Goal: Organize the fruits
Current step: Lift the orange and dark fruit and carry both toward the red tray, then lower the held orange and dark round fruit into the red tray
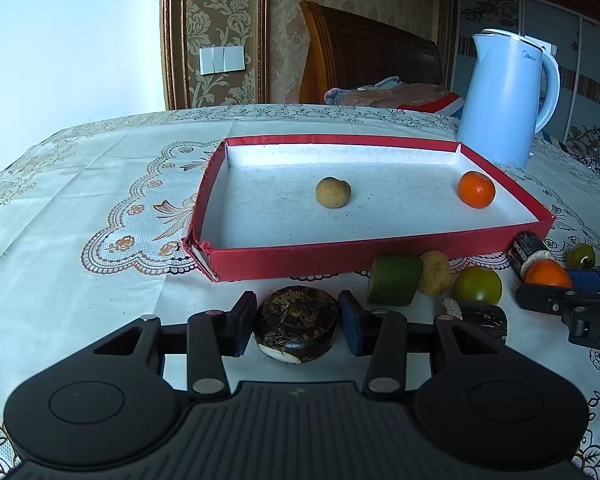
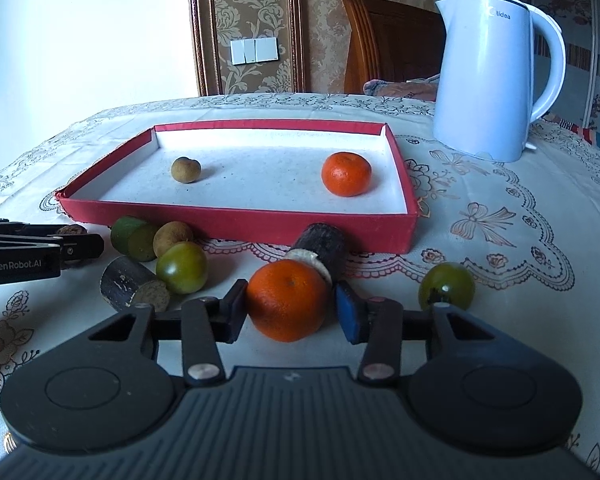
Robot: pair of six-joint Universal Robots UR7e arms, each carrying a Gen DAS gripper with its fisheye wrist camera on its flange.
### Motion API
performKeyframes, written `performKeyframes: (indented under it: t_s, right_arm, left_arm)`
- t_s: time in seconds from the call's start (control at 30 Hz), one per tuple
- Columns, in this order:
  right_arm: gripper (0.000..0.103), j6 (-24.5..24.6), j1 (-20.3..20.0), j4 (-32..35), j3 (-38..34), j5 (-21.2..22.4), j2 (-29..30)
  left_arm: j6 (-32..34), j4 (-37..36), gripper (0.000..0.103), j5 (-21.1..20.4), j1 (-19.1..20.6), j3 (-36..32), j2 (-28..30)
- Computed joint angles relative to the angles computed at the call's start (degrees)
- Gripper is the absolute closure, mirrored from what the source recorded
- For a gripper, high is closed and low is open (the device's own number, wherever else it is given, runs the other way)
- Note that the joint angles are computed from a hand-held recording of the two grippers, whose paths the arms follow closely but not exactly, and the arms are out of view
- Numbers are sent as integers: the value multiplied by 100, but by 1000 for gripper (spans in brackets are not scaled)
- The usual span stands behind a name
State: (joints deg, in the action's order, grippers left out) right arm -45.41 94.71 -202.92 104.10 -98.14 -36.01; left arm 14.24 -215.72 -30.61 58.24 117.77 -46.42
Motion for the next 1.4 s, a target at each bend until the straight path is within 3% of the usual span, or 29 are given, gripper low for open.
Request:
performKeyframes:
  t_s: [0.47,0.87,1.27,1.4]
  right_arm:
    - [64,164,-178,-266,395,439,-253]
    - [64,143,-101,-485,270,485,-229]
    - [64,116,287,47,-1102,-92,445]
    - [64,112,362,321,-1579,-298,733]
  left_arm:
    - [192,-248,59,-134,-21,32,25]
    - [983,-953,59,-246,-175,-66,202]
    - [333,392,59,-430,155,-1115,294]
    - [393,589,59,-370,232,-1410,432]
